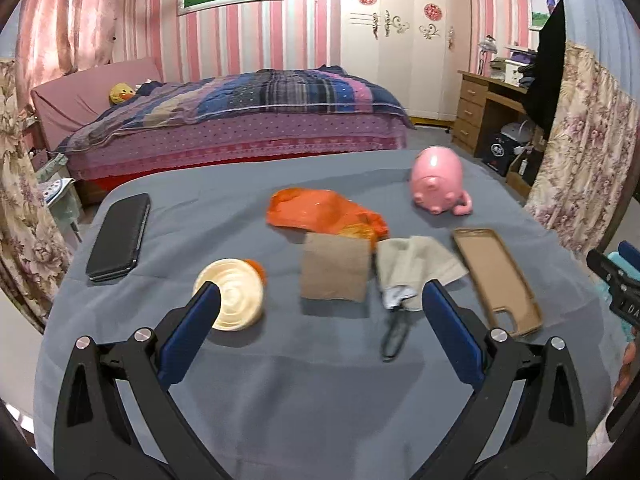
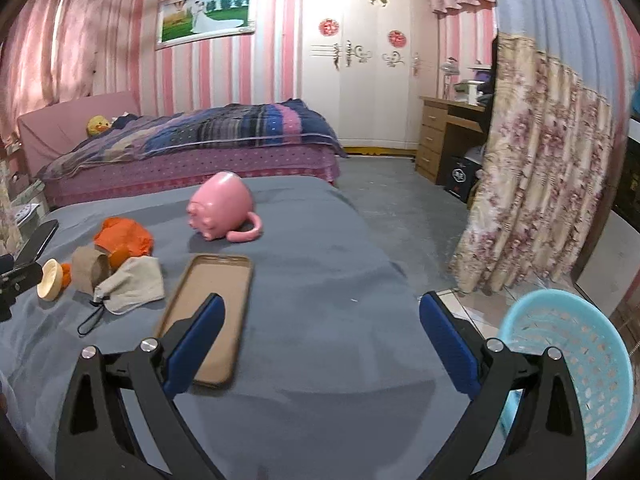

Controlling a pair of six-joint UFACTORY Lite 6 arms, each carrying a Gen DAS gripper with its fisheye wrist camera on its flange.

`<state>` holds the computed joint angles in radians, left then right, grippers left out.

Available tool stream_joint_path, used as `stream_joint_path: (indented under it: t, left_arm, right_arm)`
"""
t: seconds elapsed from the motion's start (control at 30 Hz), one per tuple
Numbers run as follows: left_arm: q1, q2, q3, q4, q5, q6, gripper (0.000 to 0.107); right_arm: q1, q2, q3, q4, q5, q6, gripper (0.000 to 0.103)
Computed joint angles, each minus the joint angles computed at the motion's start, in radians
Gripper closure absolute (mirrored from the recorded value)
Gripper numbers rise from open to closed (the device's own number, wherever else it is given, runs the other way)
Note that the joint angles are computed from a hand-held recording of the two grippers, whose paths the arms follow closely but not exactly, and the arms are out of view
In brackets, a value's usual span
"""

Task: Collect trash
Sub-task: 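Move both open grippers back over the bed, then grasp the cream plastic bowl with the left gripper while the right gripper grasps the beige cloth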

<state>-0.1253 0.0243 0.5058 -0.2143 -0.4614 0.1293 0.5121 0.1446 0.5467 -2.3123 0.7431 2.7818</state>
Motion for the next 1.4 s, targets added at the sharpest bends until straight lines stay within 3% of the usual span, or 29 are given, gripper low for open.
stream_joint_path:
  t: [0.4, 0.53, 0.67, 0.77, 0.83, 0.87, 0.9, 0.93, 1.0, 1.2, 1.4]
  left_arm:
    - [0.300, 0.168, 0.100, 0.408, 0.012, -0.308, 0.010]
    - [0.336, 0.236, 0.162, 0.414, 0.027, -0.303, 0.010]
    - [0.362, 0.336, 0.259, 0.609, 0.053, -0.493, 0.010]
    - [0.337, 0.382, 0.305, 0.621, 0.070, -0.517, 0.010]
    - [0.295, 0.397, 0.320, 0.512, 0.079, -0.413, 0.012]
    - [0.278, 0.401, 0.324, 0.453, 0.089, -0.356, 0.015]
    - [0.268, 0.411, 0.336, 0.436, 0.105, -0.332, 0.027]
    - [0.266, 0.419, 0.346, 0.461, 0.119, -0.349, 0.037]
    - [0.286, 0.421, 0.349, 0.578, 0.122, -0.446, 0.046]
    - [0.321, 0.340, 0.294, 0.604, 0.106, -0.471, 0.046]
    - [0.322, 0.295, 0.259, 0.337, 0.085, -0.208, 0.046]
  right_arm:
    - [0.042, 0.158, 0.138, -0.003, -0.016, 0.019, 0.007]
    - [0.050, 0.197, 0.171, -0.012, -0.027, 0.008, 0.007]
    - [0.049, 0.231, 0.208, -0.018, -0.052, -0.010, 0.007]
    - [0.051, 0.251, 0.235, -0.020, -0.068, -0.016, 0.007]
    - [0.052, 0.264, 0.256, -0.022, -0.079, -0.017, 0.007]
    - [0.053, 0.269, 0.265, -0.024, -0.085, -0.017, 0.007]
    - [0.055, 0.274, 0.275, -0.027, -0.090, -0.018, 0.007]
    - [0.059, 0.280, 0.283, -0.027, -0.092, -0.019, 0.007]
    - [0.070, 0.291, 0.305, -0.028, -0.099, -0.026, 0.007]
    - [0.131, 0.358, 0.414, 0.034, -0.124, -0.111, 0.007]
    - [0.172, 0.476, 0.600, 0.133, -0.211, -0.250, 0.008]
